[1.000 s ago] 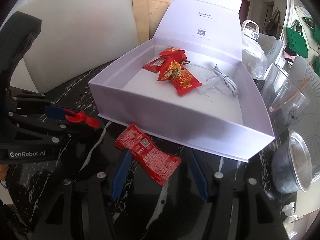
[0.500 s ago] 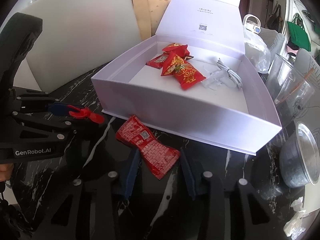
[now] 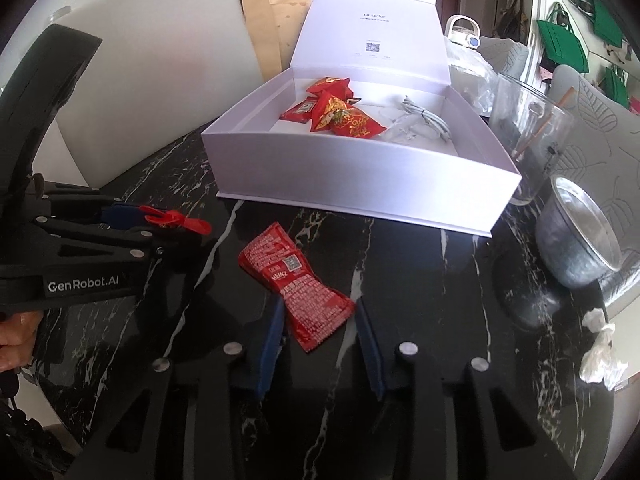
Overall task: Organize objects
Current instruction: 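Close the right gripper on the red wrapped packet while the left holds the fan toy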
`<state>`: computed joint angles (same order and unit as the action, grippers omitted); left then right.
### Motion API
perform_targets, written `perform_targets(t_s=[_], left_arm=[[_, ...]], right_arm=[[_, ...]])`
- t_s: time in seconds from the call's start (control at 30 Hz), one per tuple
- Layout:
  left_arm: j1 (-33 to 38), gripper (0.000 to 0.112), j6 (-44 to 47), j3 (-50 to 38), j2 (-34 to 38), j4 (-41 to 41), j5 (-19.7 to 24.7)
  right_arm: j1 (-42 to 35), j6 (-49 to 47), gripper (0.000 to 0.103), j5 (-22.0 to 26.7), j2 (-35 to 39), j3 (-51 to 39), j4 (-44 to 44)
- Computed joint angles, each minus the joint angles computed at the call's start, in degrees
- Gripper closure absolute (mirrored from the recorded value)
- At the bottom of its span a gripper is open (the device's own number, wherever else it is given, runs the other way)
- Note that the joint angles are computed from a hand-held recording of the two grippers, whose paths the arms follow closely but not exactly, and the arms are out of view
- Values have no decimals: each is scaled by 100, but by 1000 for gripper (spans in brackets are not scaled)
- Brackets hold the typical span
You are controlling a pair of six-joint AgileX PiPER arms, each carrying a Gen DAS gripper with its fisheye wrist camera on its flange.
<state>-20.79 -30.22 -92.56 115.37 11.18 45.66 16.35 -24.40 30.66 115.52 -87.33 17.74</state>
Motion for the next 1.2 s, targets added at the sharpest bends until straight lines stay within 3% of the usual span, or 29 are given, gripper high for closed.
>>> perform_targets(t_s=[0.3, 0.43, 0.5, 0.53, 0.57, 0.8, 0.97, 1.2], left_arm=[[-192, 77, 196, 481, -324, -87, -124], [-278, 77, 355, 654, -448, -192, -163], [-318, 77, 389, 724, -491, -192, -185], [-325, 77, 390, 748, -508, -205, -194], [-320, 77, 398, 763, -519, -234, -206], [-266, 77, 426, 736, -511, -380, -223], [-287, 77, 374, 720, -504, -323, -201], [-321, 77, 316, 672, -477, -219, -170]], right_arm=[[14, 558, 65, -414, -751, 1146, -236], [-62, -91, 63, -346, -1017, 1498, 343], [-124, -574, 55, -468, -1122, 1697, 692], [-129, -712, 46, -594, -1150, 1774, 758], [-131, -812, 41, -686, -1157, 1808, 783], [-258, -2221, 41, -668, -849, 1481, 1745], [-214, -2081, 41, -478, -600, 1153, 1493], [-153, -2195, 41, -847, -679, 1420, 1678]])
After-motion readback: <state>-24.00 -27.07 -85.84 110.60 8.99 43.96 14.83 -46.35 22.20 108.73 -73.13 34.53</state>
